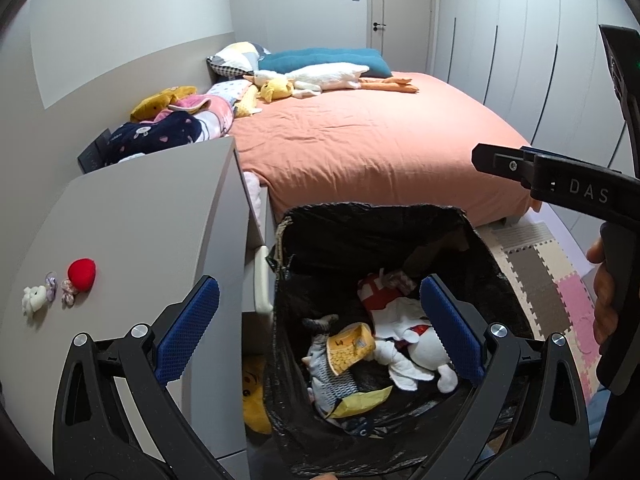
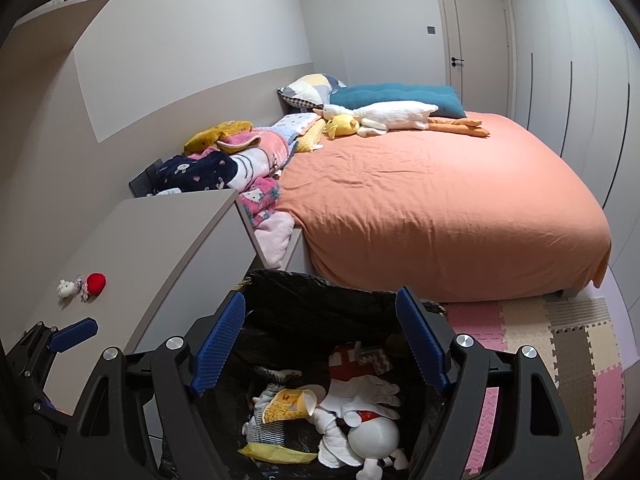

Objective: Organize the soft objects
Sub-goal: 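Move both open tools back to the desk toward the white foam toy and red heart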

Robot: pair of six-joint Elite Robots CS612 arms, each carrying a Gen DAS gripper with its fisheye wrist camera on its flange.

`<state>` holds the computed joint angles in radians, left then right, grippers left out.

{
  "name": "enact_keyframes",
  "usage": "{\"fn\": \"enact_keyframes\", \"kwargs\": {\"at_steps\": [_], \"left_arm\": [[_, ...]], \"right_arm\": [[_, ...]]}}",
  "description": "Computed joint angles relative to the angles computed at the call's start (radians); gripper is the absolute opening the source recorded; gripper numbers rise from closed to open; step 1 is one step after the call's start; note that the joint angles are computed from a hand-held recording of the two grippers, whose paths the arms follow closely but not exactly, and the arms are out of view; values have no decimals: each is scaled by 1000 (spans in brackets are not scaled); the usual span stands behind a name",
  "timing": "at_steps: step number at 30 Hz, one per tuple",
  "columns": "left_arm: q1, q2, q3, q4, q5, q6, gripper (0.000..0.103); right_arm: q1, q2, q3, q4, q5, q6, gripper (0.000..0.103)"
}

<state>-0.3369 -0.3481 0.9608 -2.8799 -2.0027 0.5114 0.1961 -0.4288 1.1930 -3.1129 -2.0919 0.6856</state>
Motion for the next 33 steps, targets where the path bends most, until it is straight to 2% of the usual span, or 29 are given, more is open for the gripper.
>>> {"fn": "enact_keyframes", "kwargs": {"at_steps": [8,17,33], "left_arm": [[20,27,-59,18,28,-36,97],[48,67,-146,55,67,-79,97],[107,156,-339,150,143,-207,97]], "right_arm": [[7,39,-88,31,41,-48,78],[16,105,-238,105,94,-96,78],[34,272,-597,287,201,-178,78]]}}
